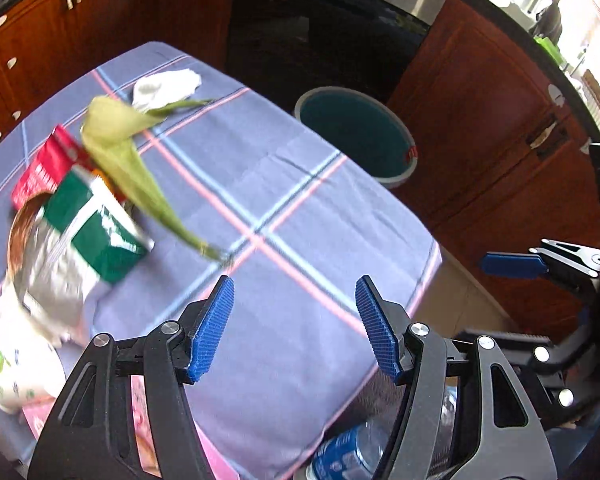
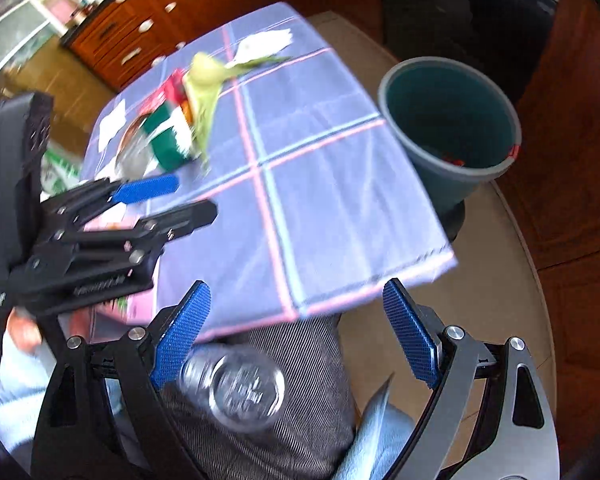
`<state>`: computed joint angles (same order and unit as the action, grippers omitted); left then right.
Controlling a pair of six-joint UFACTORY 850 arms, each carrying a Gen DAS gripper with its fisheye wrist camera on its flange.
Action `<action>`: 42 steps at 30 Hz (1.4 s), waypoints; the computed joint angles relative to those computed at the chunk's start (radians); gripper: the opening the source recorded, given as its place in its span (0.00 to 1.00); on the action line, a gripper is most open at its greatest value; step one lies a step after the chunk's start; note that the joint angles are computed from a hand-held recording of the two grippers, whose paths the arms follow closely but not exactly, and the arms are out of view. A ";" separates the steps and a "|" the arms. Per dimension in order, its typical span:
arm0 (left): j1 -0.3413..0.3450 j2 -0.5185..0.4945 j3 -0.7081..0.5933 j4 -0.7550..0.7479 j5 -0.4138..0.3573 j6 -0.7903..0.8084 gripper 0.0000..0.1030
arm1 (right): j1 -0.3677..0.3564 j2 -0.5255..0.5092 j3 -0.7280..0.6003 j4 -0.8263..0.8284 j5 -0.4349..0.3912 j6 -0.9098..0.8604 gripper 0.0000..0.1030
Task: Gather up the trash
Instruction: 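Grasp the clear water bottle with the right gripper and lift it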
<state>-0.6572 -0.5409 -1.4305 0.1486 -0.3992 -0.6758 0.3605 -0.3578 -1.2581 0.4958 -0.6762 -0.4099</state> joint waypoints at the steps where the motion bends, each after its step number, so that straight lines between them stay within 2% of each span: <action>1: -0.005 0.016 0.026 0.013 0.010 -0.021 0.63 | 0.006 0.016 0.018 -0.003 -0.013 -0.009 0.82; 6: -0.028 0.080 0.129 0.058 0.052 -0.109 0.63 | 0.024 0.091 0.116 -0.016 -0.053 -0.024 0.82; 12: -0.056 0.149 0.218 0.209 0.085 -0.284 0.63 | 0.032 0.132 0.190 -0.025 -0.088 -0.015 0.82; 18: -0.075 0.213 0.298 0.404 0.069 -0.483 0.63 | 0.045 0.053 0.171 0.071 -0.162 -0.078 0.82; 22: -0.062 0.258 0.364 0.482 0.070 -0.602 0.63 | 0.066 0.014 0.146 0.140 -0.137 -0.127 0.82; 25: -0.043 0.293 0.411 0.535 0.076 -0.696 0.63 | 0.083 0.005 0.128 0.170 -0.093 -0.151 0.74; 31: -0.005 0.366 0.494 0.665 0.113 -0.907 0.63 | 0.109 -0.044 0.078 0.176 -0.083 -0.129 0.74; 33: 0.001 0.374 0.503 0.682 0.110 -0.933 0.64 | 0.124 -0.058 0.068 0.168 -0.077 -0.128 0.74; 35: 0.007 0.381 0.511 0.692 0.113 -0.951 0.64 | 0.140 -0.061 0.065 0.159 -0.054 -0.136 0.60; 38: 0.017 0.379 0.513 0.672 0.120 -0.938 0.64 | 0.156 -0.052 0.061 0.158 -0.021 -0.156 0.60; 42: 0.028 0.345 0.477 0.587 0.116 -0.829 0.64 | 0.129 -0.065 0.008 0.196 -0.025 -0.169 0.60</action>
<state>-0.6287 -0.1958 -0.9530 0.7358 -0.2831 -1.5050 0.4892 -0.4229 -1.2498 0.6917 -0.7014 -0.5791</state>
